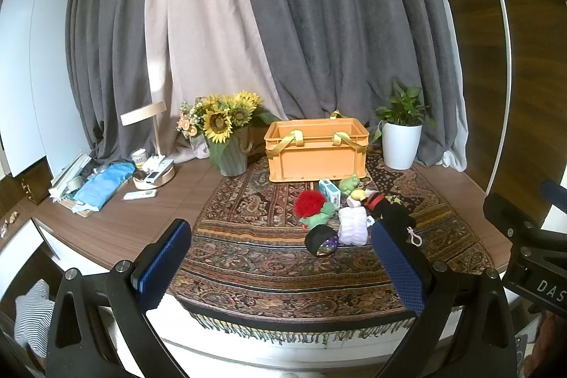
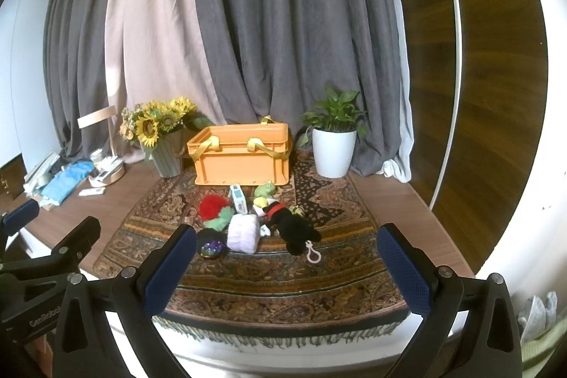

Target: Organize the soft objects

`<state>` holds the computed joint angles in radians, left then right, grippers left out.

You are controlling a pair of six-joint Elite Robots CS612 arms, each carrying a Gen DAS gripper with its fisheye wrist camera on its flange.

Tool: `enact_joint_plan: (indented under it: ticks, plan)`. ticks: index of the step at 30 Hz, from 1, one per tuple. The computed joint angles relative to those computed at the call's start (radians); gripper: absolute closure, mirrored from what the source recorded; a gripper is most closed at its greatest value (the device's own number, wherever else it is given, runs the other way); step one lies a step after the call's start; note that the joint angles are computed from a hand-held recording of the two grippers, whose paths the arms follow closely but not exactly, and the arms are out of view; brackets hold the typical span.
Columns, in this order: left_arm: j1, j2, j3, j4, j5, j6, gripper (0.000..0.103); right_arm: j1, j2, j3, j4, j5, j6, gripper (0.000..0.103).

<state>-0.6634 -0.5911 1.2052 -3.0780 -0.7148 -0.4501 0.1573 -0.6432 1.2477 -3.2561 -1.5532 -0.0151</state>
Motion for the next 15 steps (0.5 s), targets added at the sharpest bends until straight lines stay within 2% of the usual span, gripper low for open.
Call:
enact_joint_plan:
  ticks: [15]
  plan:
    - [-0.003, 0.009, -0.023, 0.019, -0.001, 0.0, 0.0, -0.003, -0.003, 0.007, -0.006, 0.001, 0.002, 0.001]
